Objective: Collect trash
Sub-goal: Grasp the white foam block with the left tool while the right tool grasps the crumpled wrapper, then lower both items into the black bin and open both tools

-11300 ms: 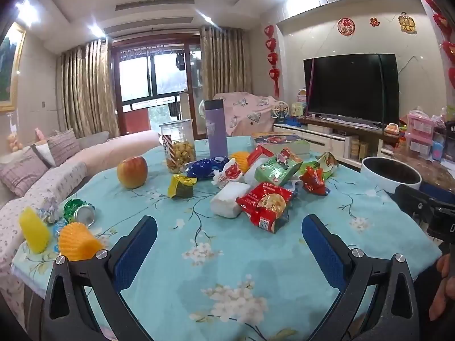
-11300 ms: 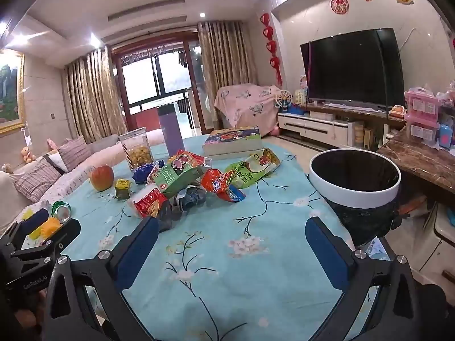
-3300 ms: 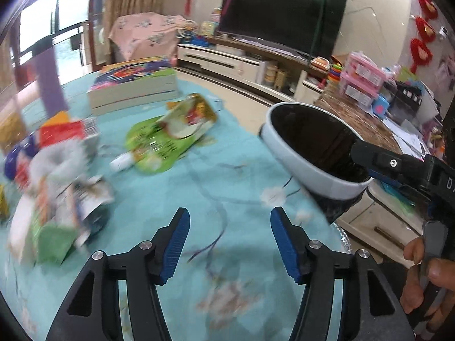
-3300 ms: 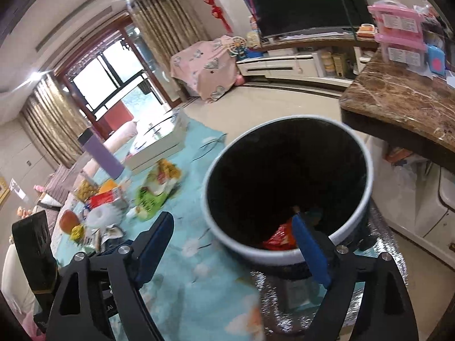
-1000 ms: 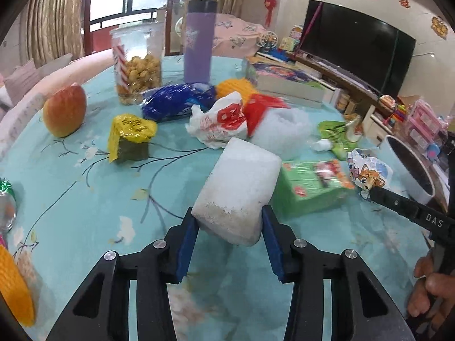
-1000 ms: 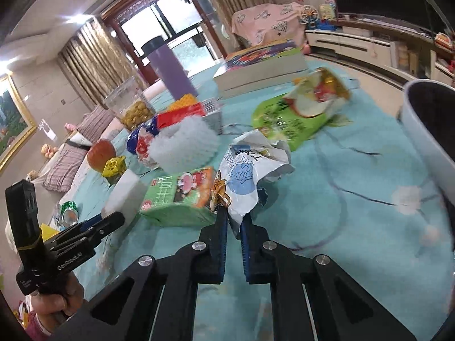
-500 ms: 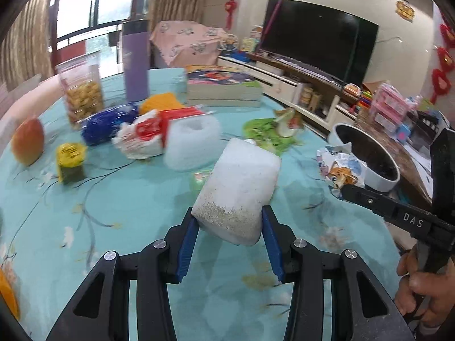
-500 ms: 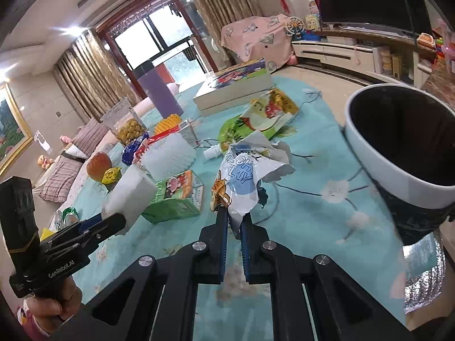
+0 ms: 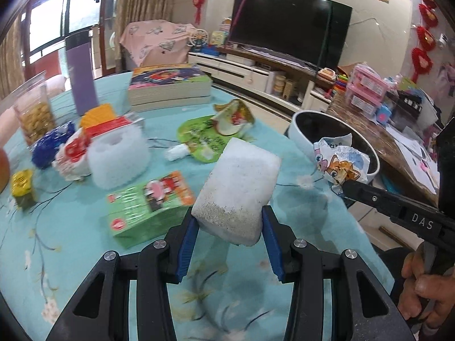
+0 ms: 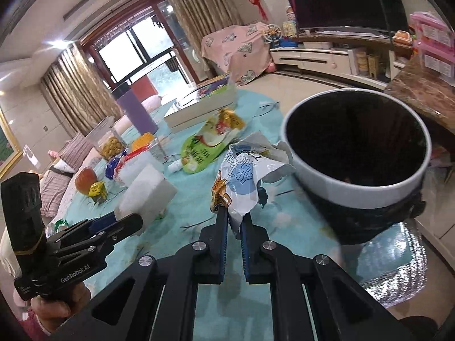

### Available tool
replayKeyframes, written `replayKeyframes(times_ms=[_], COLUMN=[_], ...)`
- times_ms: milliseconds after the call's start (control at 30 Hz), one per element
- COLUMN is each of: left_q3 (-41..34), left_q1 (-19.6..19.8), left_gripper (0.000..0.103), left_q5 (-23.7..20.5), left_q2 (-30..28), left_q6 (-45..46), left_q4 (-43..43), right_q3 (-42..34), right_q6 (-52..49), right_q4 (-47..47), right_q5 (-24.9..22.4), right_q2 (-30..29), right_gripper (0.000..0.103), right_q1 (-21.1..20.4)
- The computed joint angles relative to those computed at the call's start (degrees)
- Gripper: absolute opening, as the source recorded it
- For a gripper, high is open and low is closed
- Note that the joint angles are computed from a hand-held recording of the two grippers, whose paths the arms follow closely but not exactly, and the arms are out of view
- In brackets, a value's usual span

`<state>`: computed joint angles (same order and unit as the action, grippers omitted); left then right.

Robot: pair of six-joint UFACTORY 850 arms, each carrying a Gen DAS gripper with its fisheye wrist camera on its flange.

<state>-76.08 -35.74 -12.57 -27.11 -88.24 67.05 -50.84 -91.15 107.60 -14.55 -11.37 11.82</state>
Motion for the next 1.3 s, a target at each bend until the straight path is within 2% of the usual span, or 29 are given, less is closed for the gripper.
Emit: replayKeyframes(times_ms=[367,700,1000,1300], left_q3=[-9.0,-16.7,-26.9,-38.4], left_q1=[-0.8,-1.2,-1.3,-1.4], left_gripper=[0.043,0.043,0.044,0.044], left_q5=[0.3,-1.0,-4.6,-8.9], left_q2=[-6.2,-11.3,-17.7,-24.7], left_q6=[18.2,32.0,46.5,56.4], left_q4=[-15.3,-27.1,-39.6,-47.8], right_q3=[1.2,0.2,-2.4,-4.5], right_q6=[-0.5,1.5,9.8,16.0], right_q4=[0.4,-2.0,-10.7,-17.6], right_q5=[1.1,1.2,0.8,0.8], right_q2=[1.9,1.2,-1.1,-3.1], right_gripper=[0.008,0.008,0.008,0.008], right_q1=[-3.3,-6.4,-9.0,-10.6])
